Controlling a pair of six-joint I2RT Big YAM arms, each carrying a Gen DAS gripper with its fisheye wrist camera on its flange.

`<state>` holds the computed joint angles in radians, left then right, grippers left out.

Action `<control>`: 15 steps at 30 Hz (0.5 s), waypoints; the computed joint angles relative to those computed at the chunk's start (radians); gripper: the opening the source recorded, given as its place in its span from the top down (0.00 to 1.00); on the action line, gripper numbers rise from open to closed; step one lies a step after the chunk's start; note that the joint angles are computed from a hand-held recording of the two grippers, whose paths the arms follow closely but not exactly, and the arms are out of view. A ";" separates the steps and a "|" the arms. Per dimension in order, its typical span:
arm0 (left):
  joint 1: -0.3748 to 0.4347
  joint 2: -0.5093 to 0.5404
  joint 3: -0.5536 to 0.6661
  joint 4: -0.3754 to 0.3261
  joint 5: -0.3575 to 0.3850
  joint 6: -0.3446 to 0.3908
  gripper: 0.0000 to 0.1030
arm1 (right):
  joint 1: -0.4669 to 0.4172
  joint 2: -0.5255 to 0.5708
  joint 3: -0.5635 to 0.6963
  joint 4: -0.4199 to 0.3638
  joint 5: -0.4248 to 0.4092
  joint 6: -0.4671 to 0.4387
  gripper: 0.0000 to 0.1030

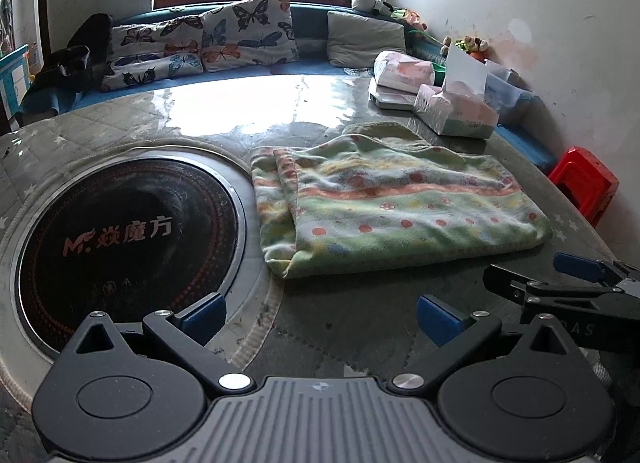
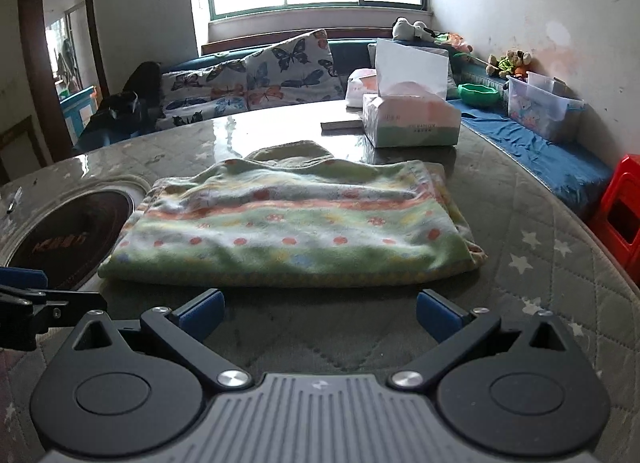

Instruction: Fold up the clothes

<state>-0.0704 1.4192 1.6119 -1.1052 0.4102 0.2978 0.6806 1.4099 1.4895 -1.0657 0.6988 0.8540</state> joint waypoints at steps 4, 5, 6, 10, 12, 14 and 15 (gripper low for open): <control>-0.005 0.000 -0.001 -0.006 -0.008 -0.002 0.00 | -0.001 -0.003 -0.002 -0.005 -0.002 0.009 0.00; -0.007 0.001 0.000 -0.008 -0.009 -0.003 0.00 | -0.001 -0.003 -0.002 -0.007 -0.002 0.011 0.00; -0.008 0.001 0.000 -0.010 -0.010 -0.003 0.00 | -0.001 -0.004 -0.003 -0.008 -0.002 0.013 0.00; -0.014 0.000 -0.003 -0.017 -0.007 0.001 0.00 | -0.003 -0.005 -0.005 -0.009 -0.006 0.017 0.00; -0.017 -0.001 -0.005 -0.019 -0.007 0.001 0.00 | -0.004 -0.005 -0.005 -0.009 -0.008 0.017 0.00; -0.019 -0.002 -0.006 -0.020 -0.004 -0.001 0.00 | -0.004 -0.004 -0.004 -0.011 -0.009 0.017 0.00; -0.019 -0.002 -0.007 -0.020 -0.004 -0.002 0.00 | -0.004 -0.004 -0.003 -0.012 -0.009 0.016 0.00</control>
